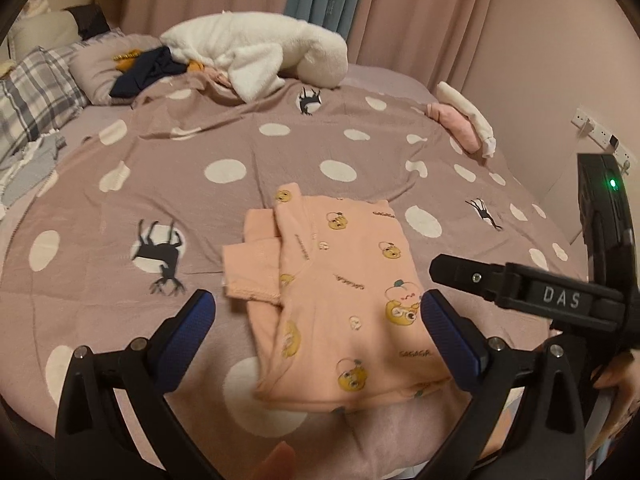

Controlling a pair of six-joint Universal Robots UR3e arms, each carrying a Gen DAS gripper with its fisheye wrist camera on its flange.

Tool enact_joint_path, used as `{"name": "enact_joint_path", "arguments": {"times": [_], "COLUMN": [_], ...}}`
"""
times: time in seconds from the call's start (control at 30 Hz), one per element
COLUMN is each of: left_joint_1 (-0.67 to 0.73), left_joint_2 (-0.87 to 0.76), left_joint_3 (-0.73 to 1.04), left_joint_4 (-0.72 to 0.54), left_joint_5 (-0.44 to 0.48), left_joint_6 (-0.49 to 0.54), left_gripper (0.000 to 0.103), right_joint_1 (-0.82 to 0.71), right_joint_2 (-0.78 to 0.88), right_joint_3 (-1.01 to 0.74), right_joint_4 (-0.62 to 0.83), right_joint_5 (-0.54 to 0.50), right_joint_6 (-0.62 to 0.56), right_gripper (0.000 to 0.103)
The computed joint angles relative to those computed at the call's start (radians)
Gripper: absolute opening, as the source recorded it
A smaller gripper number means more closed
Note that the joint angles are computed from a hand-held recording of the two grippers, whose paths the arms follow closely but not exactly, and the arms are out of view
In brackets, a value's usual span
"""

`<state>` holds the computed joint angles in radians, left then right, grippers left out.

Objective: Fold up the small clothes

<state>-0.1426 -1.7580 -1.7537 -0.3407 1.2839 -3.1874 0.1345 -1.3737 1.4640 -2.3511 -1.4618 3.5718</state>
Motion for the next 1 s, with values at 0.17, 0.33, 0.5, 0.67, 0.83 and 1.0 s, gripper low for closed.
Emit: {"name": "enact_joint_path", "arguments": {"times": [0.17, 0.33, 0.5, 0.67, 0.83, 1.0], "left_joint_1": [0.008, 0.059, 0.076, 0.063, 0.027, 0.012], "left_joint_2": [0.026, 0.032, 0.019, -0.017, -0.049, -0.053], "left_joint_3": [-0.036, -0.046, -0.027, 0.01, 0.042, 0.043], "left_joint_4": [0.021, 0.076, 0.129, 0.15, 0.156, 0.163], "left_joint_5": [0.044, -0.031, -0.059, -0.035, 0.035, 0.052], "left_joint_6": [0.017, -0.032, -0.086, -0.123, -0.135, -0.116], "left_gripper": [0.103, 0.103, 0.103, 0.103, 0.103, 0.103], "right_joint_1": [0.028, 0.06, 0.079, 0.086, 0.092, 0.088], "right_joint_2": [0.005, 0.048, 0.078, 0.093, 0.087, 0.081], "right_joint_3": [0.001, -0.041, -0.078, -0.098, -0.096, -0.086], "right_joint_4": [-0.022, -0.004, 0.012, 0.042, 0.047, 0.042], "right_joint_5": [-0.001, -0.036, -0.077, -0.107, -0.128, -0.123], "right_joint_6": [0.009, 0.022, 0.025, 0.039, 0.035, 0.037], "right_gripper": [0.099, 0.099, 0.099, 0.099, 0.099, 0.099]}}
